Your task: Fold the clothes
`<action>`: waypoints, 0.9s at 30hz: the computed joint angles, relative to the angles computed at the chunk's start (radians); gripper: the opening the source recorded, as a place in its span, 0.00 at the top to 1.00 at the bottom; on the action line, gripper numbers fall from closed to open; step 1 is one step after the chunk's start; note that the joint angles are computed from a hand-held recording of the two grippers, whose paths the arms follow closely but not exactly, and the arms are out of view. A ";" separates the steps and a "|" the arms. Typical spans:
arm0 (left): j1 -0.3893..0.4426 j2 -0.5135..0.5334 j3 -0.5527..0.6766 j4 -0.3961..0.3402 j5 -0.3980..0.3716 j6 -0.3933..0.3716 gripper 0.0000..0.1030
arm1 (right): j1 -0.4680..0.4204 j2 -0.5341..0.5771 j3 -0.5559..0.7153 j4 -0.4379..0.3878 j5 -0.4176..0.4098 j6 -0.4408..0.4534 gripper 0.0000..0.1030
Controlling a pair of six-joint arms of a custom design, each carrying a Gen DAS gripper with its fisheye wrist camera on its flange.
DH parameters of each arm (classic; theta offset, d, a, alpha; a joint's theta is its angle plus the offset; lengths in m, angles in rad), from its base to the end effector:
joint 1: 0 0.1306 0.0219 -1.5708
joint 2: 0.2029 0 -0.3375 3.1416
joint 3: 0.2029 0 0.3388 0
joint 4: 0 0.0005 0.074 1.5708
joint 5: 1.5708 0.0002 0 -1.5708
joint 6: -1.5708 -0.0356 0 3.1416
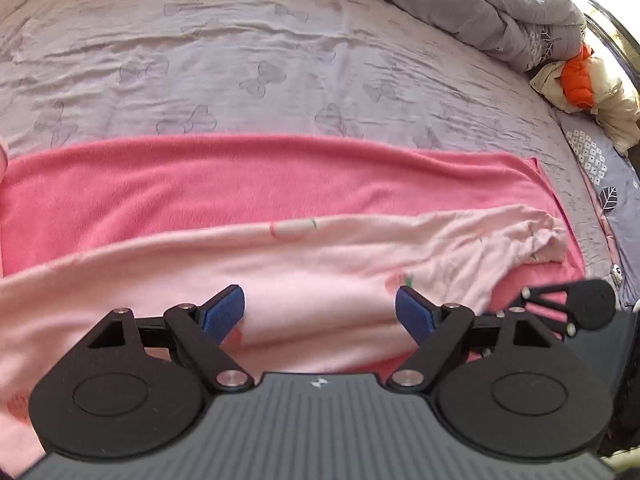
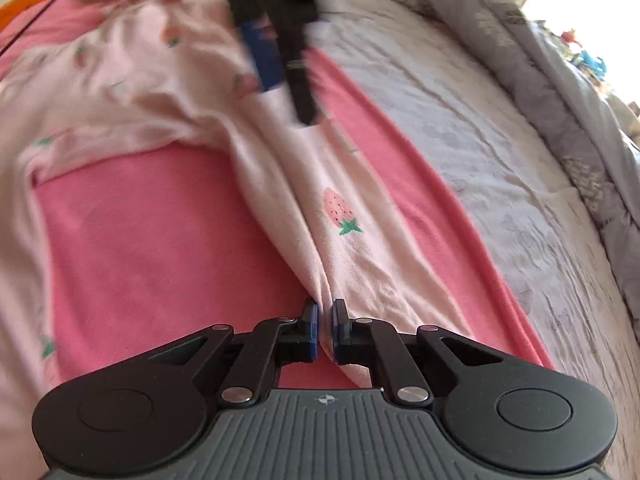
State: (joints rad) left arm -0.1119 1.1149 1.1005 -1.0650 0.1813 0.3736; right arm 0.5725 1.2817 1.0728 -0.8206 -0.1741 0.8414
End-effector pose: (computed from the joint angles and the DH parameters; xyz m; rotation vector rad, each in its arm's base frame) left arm 0.3246 -0.0434 0.3563 -0.2891 2.6652 -0.3980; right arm 0.3166 0.2108 0.3030 -1.7234 1.9213 0.1272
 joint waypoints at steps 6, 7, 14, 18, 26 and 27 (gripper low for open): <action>-0.085 0.117 0.094 -0.010 -0.059 -0.158 0.19 | 0.031 -0.041 -0.012 -0.094 -0.006 0.079 0.92; -0.108 0.116 0.090 -0.016 -0.067 -0.183 0.18 | 0.027 -0.040 -0.009 -0.103 -0.014 0.082 0.91; -0.223 0.037 -0.014 -0.070 -0.142 -0.204 0.18 | -0.137 0.050 0.166 -0.284 -0.251 -0.021 0.54; -0.274 -0.060 -0.082 -0.066 -0.202 -0.140 0.16 | -0.166 0.175 0.313 -0.227 -0.261 -0.164 0.53; -0.300 -0.191 -0.137 -0.080 -0.268 -0.100 0.17 | -0.025 0.473 0.557 -0.241 -0.234 -0.170 0.57; -0.289 -0.209 -0.141 -0.078 -0.280 -0.111 0.17 | -0.009 0.499 0.573 -0.248 -0.217 -0.168 0.57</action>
State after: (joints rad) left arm -0.4005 0.9057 0.9594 -1.1427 -0.0984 0.2629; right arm 0.5639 1.7812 1.6463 -1.0691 -0.3910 0.6734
